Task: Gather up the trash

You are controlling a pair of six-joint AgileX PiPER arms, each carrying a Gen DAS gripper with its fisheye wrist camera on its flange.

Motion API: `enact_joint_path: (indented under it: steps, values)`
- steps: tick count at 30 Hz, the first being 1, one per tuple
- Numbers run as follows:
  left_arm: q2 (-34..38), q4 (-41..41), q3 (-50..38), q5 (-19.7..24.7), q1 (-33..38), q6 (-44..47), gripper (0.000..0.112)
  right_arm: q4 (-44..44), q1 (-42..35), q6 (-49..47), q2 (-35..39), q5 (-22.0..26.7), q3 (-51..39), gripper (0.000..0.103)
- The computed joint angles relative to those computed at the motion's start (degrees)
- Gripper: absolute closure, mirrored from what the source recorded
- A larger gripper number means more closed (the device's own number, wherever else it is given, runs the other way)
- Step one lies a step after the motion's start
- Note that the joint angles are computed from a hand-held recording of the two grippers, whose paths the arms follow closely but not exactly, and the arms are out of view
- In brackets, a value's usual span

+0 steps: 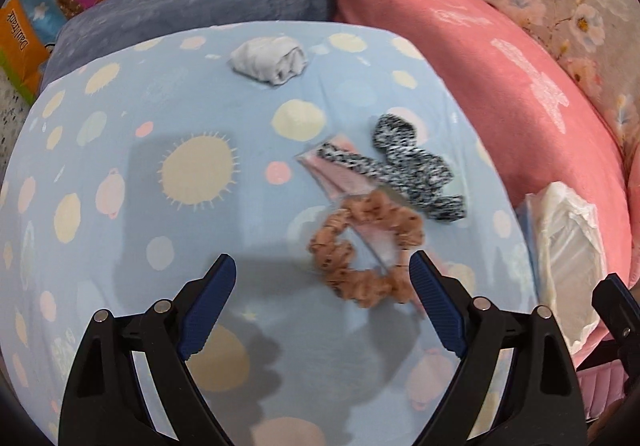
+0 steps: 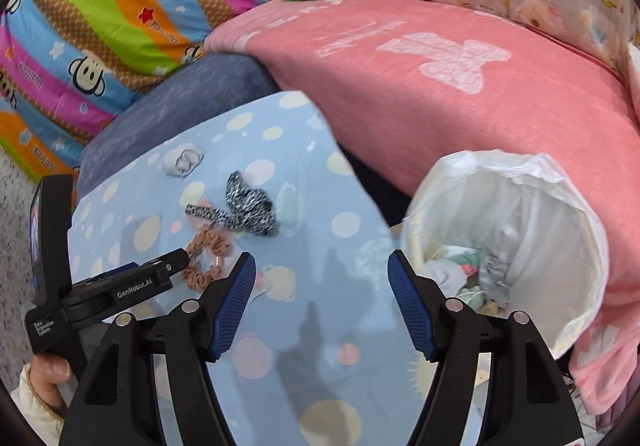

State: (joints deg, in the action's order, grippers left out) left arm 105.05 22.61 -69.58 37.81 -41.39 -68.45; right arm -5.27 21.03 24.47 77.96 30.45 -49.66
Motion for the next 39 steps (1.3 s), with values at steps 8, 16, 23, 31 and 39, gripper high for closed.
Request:
enact_joint_path:
  steps: [8,16,23,31,39]
  values:
    - [3.04,-9.65,1.06,-5.2,5.14,10.16,0.048,0.98,5.11,0.83,9.48,-3.45,-1.93,0.037]
    - [4.68,-12.45,-1.09,-6.94,5.41,15.4,0.073,5.52,6.58,-2.65,17.8,-5.22,-5.0,0.048]
    - [3.71,-16.0,-0.28,-7.13,6.36,20.52,0.1,9.88,7.25,-6.83,22.04,-6.1,-6.71,0.066]
    - [-3.6,-9.29,4.04,-5.0,6.53,13.04,0.1,12.33,10.15,-9.3,19.04,-4.71,-8.25,0.093]
    - [-13.4,-3.88,3.28,-0.24,4.91,7.43,0.1,12.19,10.96,-9.0,6.02,-2.43,-9.69,0.093]
